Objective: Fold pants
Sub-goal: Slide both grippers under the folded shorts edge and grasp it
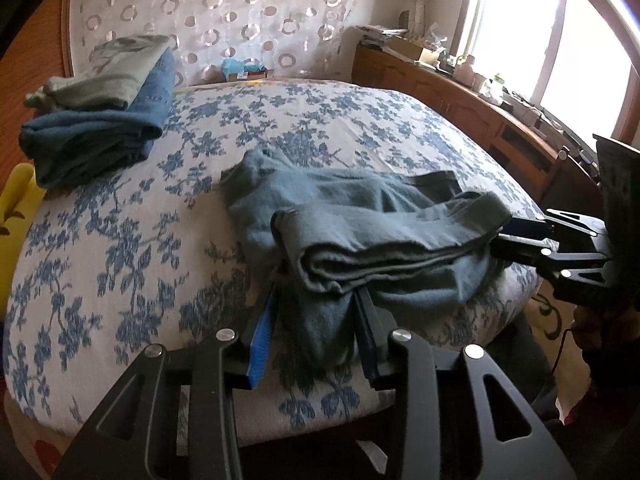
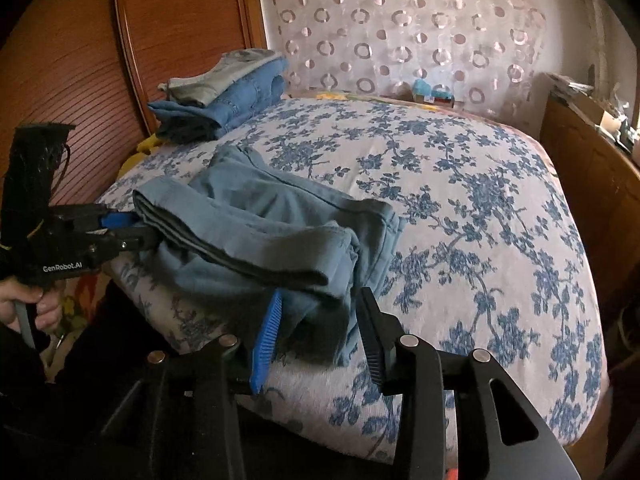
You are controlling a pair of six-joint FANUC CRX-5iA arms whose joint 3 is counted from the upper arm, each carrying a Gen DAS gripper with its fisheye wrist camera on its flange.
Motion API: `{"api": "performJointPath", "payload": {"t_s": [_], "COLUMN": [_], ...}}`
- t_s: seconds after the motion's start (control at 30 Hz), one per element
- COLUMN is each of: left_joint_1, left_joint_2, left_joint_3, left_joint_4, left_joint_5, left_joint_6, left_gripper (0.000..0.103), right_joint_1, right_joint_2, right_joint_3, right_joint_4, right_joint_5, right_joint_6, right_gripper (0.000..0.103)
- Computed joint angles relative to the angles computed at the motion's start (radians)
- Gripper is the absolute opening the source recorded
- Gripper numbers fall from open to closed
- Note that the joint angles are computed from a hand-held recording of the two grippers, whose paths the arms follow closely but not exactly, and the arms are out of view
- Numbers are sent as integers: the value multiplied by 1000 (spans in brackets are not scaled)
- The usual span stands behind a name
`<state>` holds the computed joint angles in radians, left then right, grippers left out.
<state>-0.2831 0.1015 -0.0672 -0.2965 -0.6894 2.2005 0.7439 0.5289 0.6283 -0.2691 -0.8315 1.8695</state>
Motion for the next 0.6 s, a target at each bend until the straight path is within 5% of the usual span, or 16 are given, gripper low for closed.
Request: {"api": "performJointPath", "payload": {"t_s": [0.6], "left_joint_1": [72], "left_joint_2": [79], "left_joint_3": [94], "left_joint_4": [72], "left_joint_5": [-6], "left_joint_6": [-104], "left_gripper": [38], "right_joint_1": [2], "right_joint_2": [76], "right_joint_3": [140], "right_joint_4": [42], "right_joint_5": [-62], "right_joint_6": [-5], "right_gripper": [41]}}
